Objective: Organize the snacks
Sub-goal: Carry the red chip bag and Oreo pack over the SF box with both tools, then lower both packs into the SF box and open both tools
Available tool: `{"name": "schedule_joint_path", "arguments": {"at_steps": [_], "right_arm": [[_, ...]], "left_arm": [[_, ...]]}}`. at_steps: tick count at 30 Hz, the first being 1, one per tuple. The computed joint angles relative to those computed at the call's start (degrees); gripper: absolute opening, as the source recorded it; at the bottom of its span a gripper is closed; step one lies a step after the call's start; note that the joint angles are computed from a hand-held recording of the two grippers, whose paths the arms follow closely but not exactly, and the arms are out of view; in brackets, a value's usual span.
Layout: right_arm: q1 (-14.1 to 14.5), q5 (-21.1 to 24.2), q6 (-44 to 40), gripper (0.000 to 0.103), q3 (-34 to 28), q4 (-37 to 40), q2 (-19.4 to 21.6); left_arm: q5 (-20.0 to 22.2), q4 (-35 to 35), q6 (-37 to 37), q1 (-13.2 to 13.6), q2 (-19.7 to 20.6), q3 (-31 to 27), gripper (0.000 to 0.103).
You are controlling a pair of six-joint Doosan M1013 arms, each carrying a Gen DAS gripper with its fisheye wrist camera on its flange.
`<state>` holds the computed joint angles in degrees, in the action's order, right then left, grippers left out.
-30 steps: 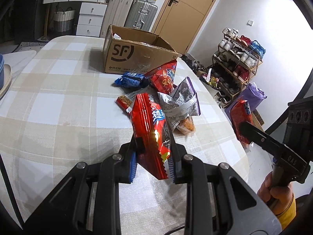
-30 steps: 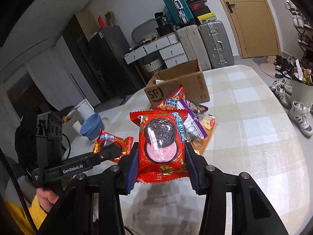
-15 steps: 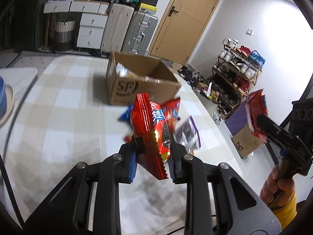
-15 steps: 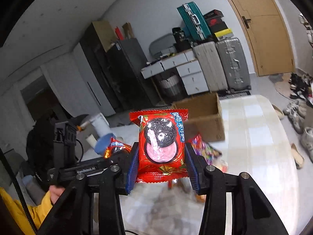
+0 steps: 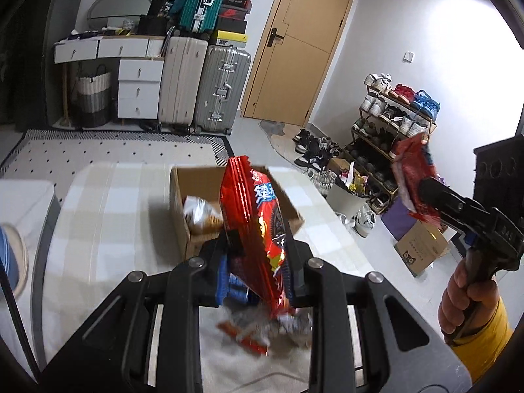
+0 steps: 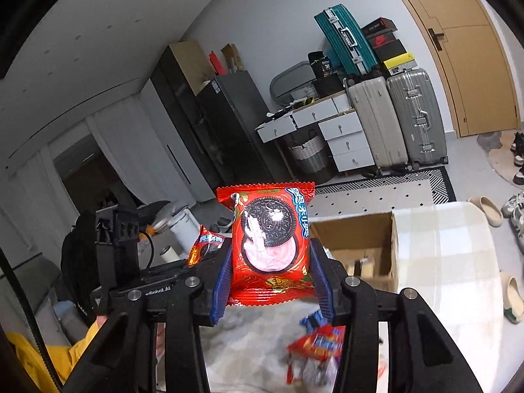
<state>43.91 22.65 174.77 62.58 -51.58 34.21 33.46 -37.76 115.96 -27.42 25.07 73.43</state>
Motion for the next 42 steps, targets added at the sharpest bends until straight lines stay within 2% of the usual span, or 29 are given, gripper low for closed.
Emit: {"name": "schedule_joint_path", "arguments": {"at_steps": [8,14,20,23,31,37,42], "right_arm": [[-3.2,3.3,-19.2,0.045,-9.6,16.9,4.8],[-5.6,6.6,-28.1,0.045,-15.7,28.5,8.8],[-7.3,9.0,-31.8,0.045,-19.3,33.6,11.7],[-8.0,10.1,-33.8,0.045,-21.0,35.7,12.9],[-9.1,12.9,-37.3,0.045,-24.6,39.9,15.7],[-9.6,15.1,-39.4,0.045,-27.5,41.6,17.7],[-9.7,15.6,-39.4,0.045,-28.1,41.6,18.4]], "left_arm": [[5.0,7.4,-6.8,-1.2,6.6,-12.7,0.022],[9.0,14.5,-12.7,-2.7,13.2,-23.2,0.022],[12.6,18.9,-16.2,-3.8,19.5,-32.5,0.022],[13.9,19.6,-17.0,-3.8,21.4,-35.0,0.022],[21.0,22.0,-20.3,-3.9,29.6,-48.3,0.022],[23.2,24.1,-21.4,-4.4,32.8,-53.5,0.022],[22.1,24.6,-21.7,-4.5,32.5,-51.8,0.022]]}}
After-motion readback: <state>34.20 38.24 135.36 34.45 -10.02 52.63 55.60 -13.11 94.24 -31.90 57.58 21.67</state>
